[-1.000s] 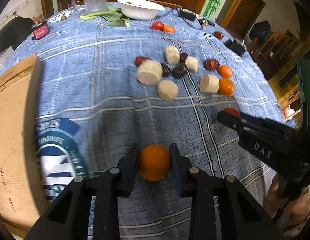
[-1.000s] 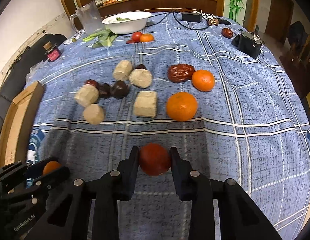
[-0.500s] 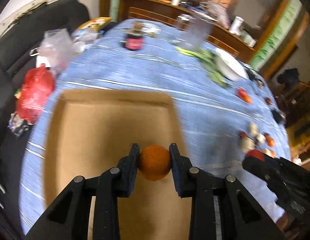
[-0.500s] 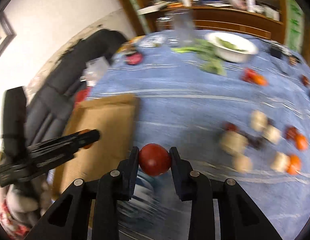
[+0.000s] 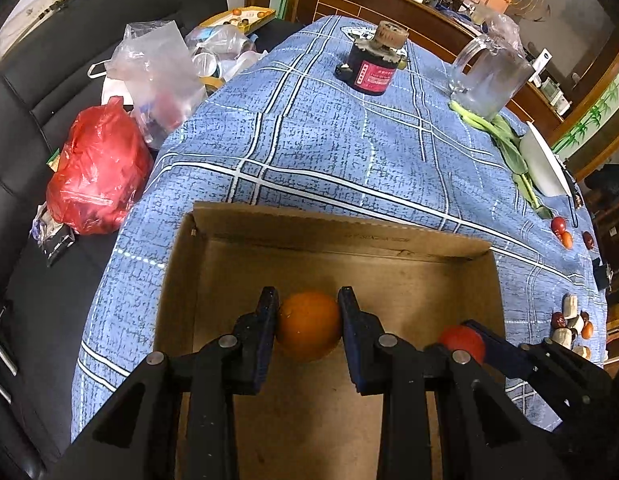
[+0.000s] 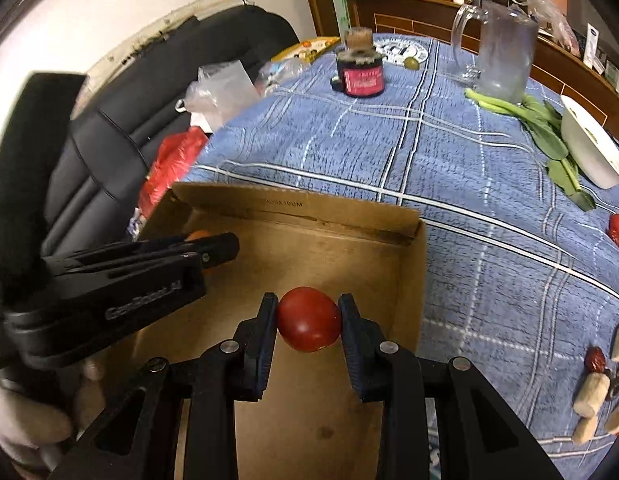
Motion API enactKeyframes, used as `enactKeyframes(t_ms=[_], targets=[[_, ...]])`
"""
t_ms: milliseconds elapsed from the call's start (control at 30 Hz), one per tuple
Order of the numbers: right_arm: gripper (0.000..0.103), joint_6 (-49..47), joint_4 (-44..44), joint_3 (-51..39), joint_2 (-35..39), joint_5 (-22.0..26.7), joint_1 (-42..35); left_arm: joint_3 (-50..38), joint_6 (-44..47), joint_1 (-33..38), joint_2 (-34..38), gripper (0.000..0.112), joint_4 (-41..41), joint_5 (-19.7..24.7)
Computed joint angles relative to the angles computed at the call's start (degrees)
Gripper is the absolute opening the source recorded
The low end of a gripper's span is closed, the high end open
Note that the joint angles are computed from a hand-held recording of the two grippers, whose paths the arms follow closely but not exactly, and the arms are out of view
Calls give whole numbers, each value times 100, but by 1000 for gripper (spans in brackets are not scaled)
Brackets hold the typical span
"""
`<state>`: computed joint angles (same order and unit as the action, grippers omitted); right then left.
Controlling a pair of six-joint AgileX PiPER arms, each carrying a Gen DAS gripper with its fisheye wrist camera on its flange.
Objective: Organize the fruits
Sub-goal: 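Carry both fruits over the cardboard tray and open both grippers, then withdraw both grippers from the tray back over the table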
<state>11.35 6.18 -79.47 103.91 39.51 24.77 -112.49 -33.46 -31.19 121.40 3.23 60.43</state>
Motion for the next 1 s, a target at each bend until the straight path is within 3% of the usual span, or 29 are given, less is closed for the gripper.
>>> enactKeyframes(t_ms=[233,300,400,500,600,633,767,867,1000], targets=[[36,218,-382,-161,201,72,29,-121,-12,60,74,30,-98,80],[47,268,-480,-99,103,27,51,-138,-44,73,41,31,-109,115],[68,367,-527,109,-206,-149,44,-37,-228,57,-112,47,-3,70],[68,382,-505,309,-554,-205,16,91,-453,1,-363,51,148,2],[68,545,-603,652,-1044,-270,-47,62,-811,-152,-547,70,457,174],[68,574,-594,792,-1215,-302,-90,111,-931,-217,-637,71,541,168],[68,863,-686,1324,-1903,-260,-387,545,-1213,-513,-1142,71,463,-137],[68,887,-624,1775,-2489,-101,-866,400,-1316,-788,-1134,71,474,26],[68,495,-272,2432,-3320,45,-1785,-421,-1219,-1183,-673,71,226,481]])
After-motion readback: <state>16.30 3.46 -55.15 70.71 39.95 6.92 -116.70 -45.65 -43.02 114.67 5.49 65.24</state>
